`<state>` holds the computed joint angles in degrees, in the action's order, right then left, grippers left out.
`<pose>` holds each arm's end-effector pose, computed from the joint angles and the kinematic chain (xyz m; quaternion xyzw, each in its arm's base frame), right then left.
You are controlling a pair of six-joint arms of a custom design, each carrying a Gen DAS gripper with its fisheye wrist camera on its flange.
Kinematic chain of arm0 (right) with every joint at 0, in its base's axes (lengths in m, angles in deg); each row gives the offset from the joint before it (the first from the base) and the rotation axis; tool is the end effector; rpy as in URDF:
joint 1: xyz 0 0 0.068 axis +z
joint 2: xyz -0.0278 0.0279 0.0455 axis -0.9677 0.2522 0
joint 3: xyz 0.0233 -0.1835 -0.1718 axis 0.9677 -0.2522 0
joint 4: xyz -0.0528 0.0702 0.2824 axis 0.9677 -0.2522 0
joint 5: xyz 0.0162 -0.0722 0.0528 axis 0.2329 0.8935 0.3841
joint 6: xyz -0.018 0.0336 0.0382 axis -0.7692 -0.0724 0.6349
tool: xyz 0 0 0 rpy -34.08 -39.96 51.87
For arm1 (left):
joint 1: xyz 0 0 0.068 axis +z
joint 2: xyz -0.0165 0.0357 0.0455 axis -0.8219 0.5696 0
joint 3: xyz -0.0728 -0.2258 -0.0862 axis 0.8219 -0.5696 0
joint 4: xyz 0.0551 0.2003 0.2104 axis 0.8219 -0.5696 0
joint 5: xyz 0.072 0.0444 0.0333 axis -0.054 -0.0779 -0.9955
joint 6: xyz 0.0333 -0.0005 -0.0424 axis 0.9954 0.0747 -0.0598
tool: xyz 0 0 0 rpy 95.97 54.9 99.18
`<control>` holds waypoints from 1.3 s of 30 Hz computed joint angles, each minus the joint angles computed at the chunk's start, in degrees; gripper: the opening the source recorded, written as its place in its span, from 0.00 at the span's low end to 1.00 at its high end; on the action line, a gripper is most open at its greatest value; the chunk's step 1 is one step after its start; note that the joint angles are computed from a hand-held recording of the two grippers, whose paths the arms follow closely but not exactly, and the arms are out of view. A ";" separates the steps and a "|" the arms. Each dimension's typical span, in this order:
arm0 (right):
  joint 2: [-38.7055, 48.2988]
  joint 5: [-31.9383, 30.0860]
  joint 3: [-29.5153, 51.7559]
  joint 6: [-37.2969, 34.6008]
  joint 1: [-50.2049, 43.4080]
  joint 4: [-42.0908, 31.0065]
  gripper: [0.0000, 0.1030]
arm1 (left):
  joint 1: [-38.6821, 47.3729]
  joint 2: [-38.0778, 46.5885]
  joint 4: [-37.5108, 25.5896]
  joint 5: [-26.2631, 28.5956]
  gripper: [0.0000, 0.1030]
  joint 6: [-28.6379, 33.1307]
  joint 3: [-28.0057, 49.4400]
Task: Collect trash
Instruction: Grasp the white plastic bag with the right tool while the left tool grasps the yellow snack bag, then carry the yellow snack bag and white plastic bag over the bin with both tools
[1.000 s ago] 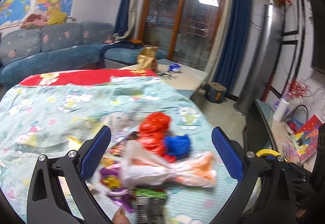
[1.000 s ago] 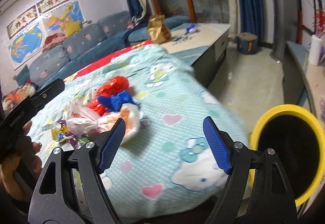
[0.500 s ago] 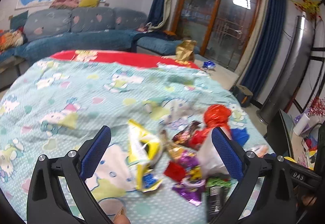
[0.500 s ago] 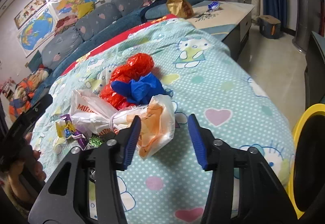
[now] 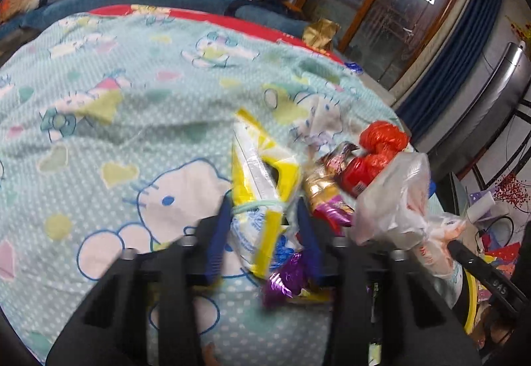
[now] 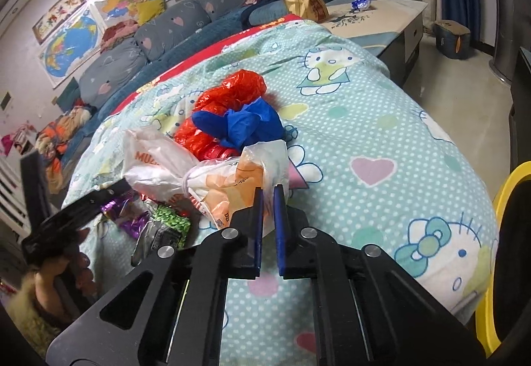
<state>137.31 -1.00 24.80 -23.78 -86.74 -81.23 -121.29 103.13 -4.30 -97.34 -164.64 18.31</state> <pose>0.2843 -0.0302 0.1007 -0.3328 0.8501 0.3093 0.2663 0.1078 -0.1786 0.0797 -0.4416 0.8051 -0.0031 0.3960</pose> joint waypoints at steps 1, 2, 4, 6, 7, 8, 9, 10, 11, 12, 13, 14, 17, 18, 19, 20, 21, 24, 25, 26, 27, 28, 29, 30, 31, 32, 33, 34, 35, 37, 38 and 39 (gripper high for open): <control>-0.15 -0.66 0.06 -0.57 -0.55 -0.66 0.03 | -0.43 -0.08 0.04 -0.20 0.29 -0.68 -0.20; -0.57 -1.22 -0.05 -0.78 -1.08 -1.01 0.03 | -0.72 -0.33 -0.34 -0.41 0.29 -1.17 -0.29; -1.54 -2.50 -0.11 -1.52 -2.53 -1.99 0.02 | -1.96 0.12 -3.89 -1.65 0.28 -3.56 1.19; -2.33 -4.27 0.28 -2.55 -4.20 -3.75 0.02 | -3.23 0.35 -7.79 -2.89 0.28 -5.86 2.70; -2.60 -4.91 0.43 -2.76 -4.68 -4.18 0.02 | -3.88 0.56 -10.31 -3.74 0.28 -6.92 3.93; -2.91 -5.68 0.64 -3.29 -5.34 -4.77 0.02 | -4.20 0.36 -12.06 -4.41 0.28 -7.35 4.65; -3.12 -6.12 0.68 -3.34 -5.65 -4.85 0.01 | -4.24 0.20 -13.41 -4.94 0.28 -7.53 5.34; -3.31 -6.94 1.01 -3.82 -6.43 -5.60 0.01 | -4.60 0.52 -15.31 -5.50 0.28 -8.34 6.40; -3.27 -7.67 1.50 -4.36 -7.09 -6.58 0.01 | -4.98 0.75 -17.22 -6.23 0.28 -8.81 7.60; -3.17 -8.50 2.12 -4.96 -7.75 -7.73 0.01 | -5.18 0.63 -18.37 -6.89 0.28 -8.72 8.29; -3.31 -9.05 2.33 -5.02 -8.01 -8.17 0.01 | -5.33 0.98 -20.13 -7.68 0.28 -8.79 9.71; -3.39 -9.76 2.79 -5.64 -8.50 -9.21 0.01 | -5.58 1.24 -21.14 -8.18 0.28 -8.94 10.57; -3.51 -11.59 3.98 -8.13 -10.01 -11.95 0.01 | -6.07 2.28 -24.03 -9.95 0.28 -8.37 13.84; -3.81 -12.05 4.18 -8.48 -10.59 -12.18 0.01 | -6.12 2.48 -24.28 -10.74 0.28 -7.41 14.87; -4.17 -12.34 4.14 -8.41 -11.04 -11.90 0.01 | -6.10 2.74 -24.15 -11.11 0.28 -6.83 15.32; -4.39 -12.57 4.14 -8.08 -11.35 -11.40 0.01 | -5.95 3.03 -23.76 -11.65 0.28 -5.34 16.19; -4.46 -12.75 4.21 -7.88 -11.66 -11.05 0.01 | -5.82 3.40 -23.16 -12.13 0.28 -4.01 16.86; -3.60 -13.11 5.52 -6.39 -12.69 -9.97 0.01 | -5.09 4.59 -21.06 -13.09 0.28 0.20 18.76; -3.27 -13.16 5.85 -6.07 -13.03 -9.77 0.01 | -4.84 5.14 -20.36 -13.29 0.28 1.67 19.45; -2.92 -13.27 6.06 -5.63 -13.43 -9.27 0.01 | -4.50 5.83 -19.36 -13.54 0.28 3.69 20.30; -2.38 -13.48 6.64 -5.02 -13.95 -8.86 0.01 | -4.38 6.32 -18.52 -13.72 0.28 4.87 20.80; -1.54 -13.66 7.47 -5.05 -14.48 -9.08 0.01 | -4.06 6.61 -16.80 -13.95 0.28 6.94 21.25; -0.97 -13.78 8.06 -5.17 -14.91 -9.40 0.01 | -3.77 6.52 -15.32 -14.09 0.28 8.57 21.08; -0.19 -13.87 8.89 -4.77 -15.43 -9.30 0.01 | -3.57 6.53 -14.38 -14.18 0.28 9.75 21.15; 0.07 -13.93 9.07 -4.64 -15.87 -9.09 0.01 | -3.28 6.65 -13.06 -14.30 0.28 11.36 21.34; 0.56 -14.01 9.60 -4.45 -16.25 -8.94 0.01 | -2.91 6.97 -11.13 -14.43 0.28 13.80 21.78; 0.79 -14.09 9.85 -4.29 -16.67 -8.82 0.01 | -2.70 6.89 -9.97 -14.46 0.28 15.17 21.67; 1.58 -14.13 10.58 -3.69 -17.20 -8.44 0.01 | -2.48 7.24 -8.84 -14.47 0.28 16.68 22.10; 2.16 -14.18 11.14 -3.48 -17.65 -8.48 0.01 | -2.21 7.67 -7.45 -14.54 0.28 18.48 22.57; 3.26 -14.24 12.23 -2.67 -18.39 -8.17 0.01 | -1.63 8.52 -5.00 -14.63 0.28 22.01 23.57; 3.43 -14.30 12.44 -2.54 -18.70 -8.14 0.01 | -1.45 8.58 -3.82 -14.64 0.28 23.46 23.56; 3.93 -14.42 12.92 -2.14 -19.13 -7.72 0.01 | -1.23 8.92 -2.54 -14.64 0.28 25.23 24.03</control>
